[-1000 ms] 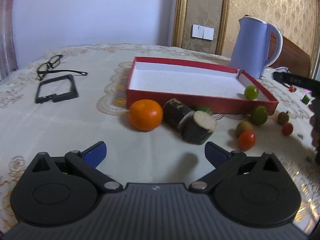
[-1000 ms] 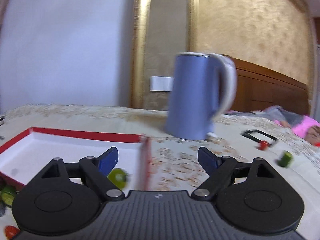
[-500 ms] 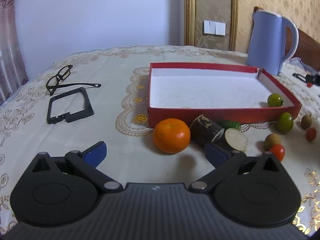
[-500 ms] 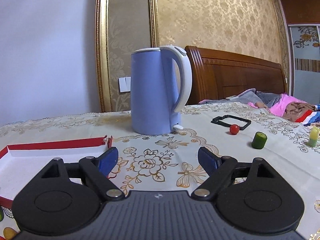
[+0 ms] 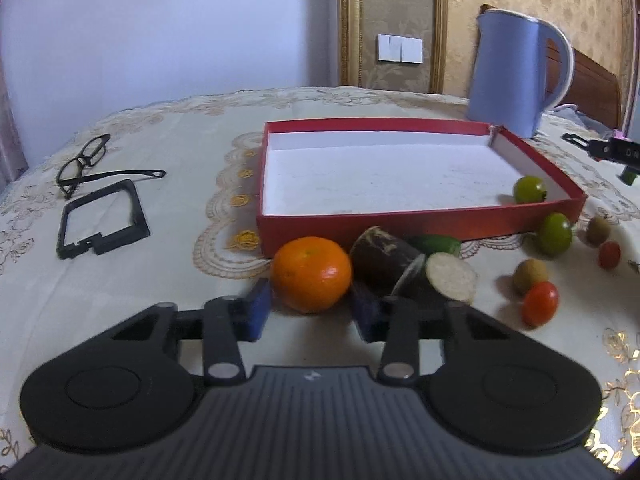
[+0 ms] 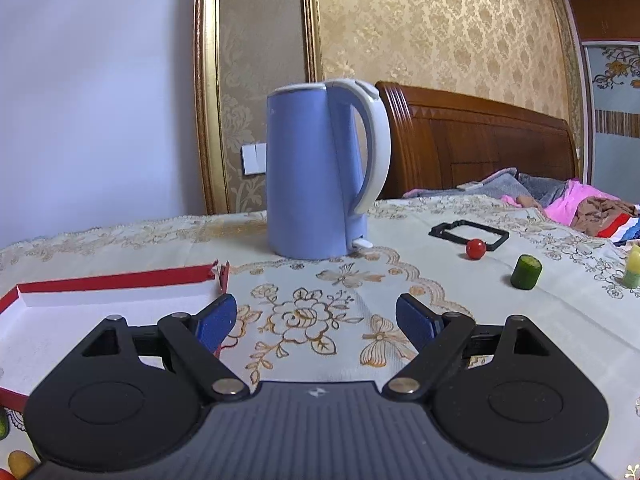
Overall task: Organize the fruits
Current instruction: 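Move the left gripper to the orange and grasp it, then lower the orange into the red tray and open the left gripper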
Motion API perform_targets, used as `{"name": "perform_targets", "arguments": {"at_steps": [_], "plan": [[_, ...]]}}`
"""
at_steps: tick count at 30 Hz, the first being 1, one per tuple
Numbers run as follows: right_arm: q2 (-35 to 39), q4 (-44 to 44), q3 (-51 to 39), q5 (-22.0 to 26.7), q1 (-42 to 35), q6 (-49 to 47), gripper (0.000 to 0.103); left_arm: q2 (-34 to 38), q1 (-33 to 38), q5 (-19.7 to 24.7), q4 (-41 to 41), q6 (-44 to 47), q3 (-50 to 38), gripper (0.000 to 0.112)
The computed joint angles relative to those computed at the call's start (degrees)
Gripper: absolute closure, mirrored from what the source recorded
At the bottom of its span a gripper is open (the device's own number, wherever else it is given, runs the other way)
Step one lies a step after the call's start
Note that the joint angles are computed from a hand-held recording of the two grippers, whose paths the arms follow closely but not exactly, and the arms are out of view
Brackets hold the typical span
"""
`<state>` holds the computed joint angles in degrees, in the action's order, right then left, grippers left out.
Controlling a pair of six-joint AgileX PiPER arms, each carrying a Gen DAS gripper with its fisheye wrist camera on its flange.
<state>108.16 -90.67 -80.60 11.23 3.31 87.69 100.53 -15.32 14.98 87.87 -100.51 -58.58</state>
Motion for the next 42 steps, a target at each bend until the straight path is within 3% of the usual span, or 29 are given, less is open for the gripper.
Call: {"name": "perform_targets", "arguments": {"at_steps": [7,9,12,16,18,22,27,36,42], "plan": [[0.02,-2.43,0.05,2.49,0.19,3.85,0.016,-0.39,1.26,-2.12,1.21,-2.34,0.29,0.075],[1.42,0.01,-1.55,10.03,1.69,1.66,0.016,-0.86,1.1,-1.64,0.16,-1.58,0.54,0.075],[7.01,14.59,-10.37,22.77,3.35,-14.32,0.009,-1.65,0.93,-1.41,-0.8,-0.35,0.86,0.075],[12.54,36.67,-21.98,28.38,1.1,-34.98,0.008,-2.95,1.04,-1.76,-2.04,1.27,0.85,0.075],[14.18,41.68,-25.26,31.06,0.51,-39.43,0.004,-3.58,1.23,-2.22,-3.21,2.51,0.49,0.075],[13.77,42.48,-24.74,31.29,0.24,-39.26,0.0,-3.58,2.13,-3.88,-10.21,10.03,-2.11,0.075],[13.24,43.01,-24.08,31.09,0.3,-39.04,0.0,0.51,2.95,-3.31,-25.94,26.15,-9.98,0.075],[13.66,44.54,-24.95,30.64,-0.43,-40.1,0.0,14.44,3.52,4.84,-47.7,48.61,-29.82,0.075],[13.69,44.52,-24.97,30.6,-0.45,-40.08,0.0,20.32,2.83,8.39,-46.68,47.52,-35.42,0.074]]}}
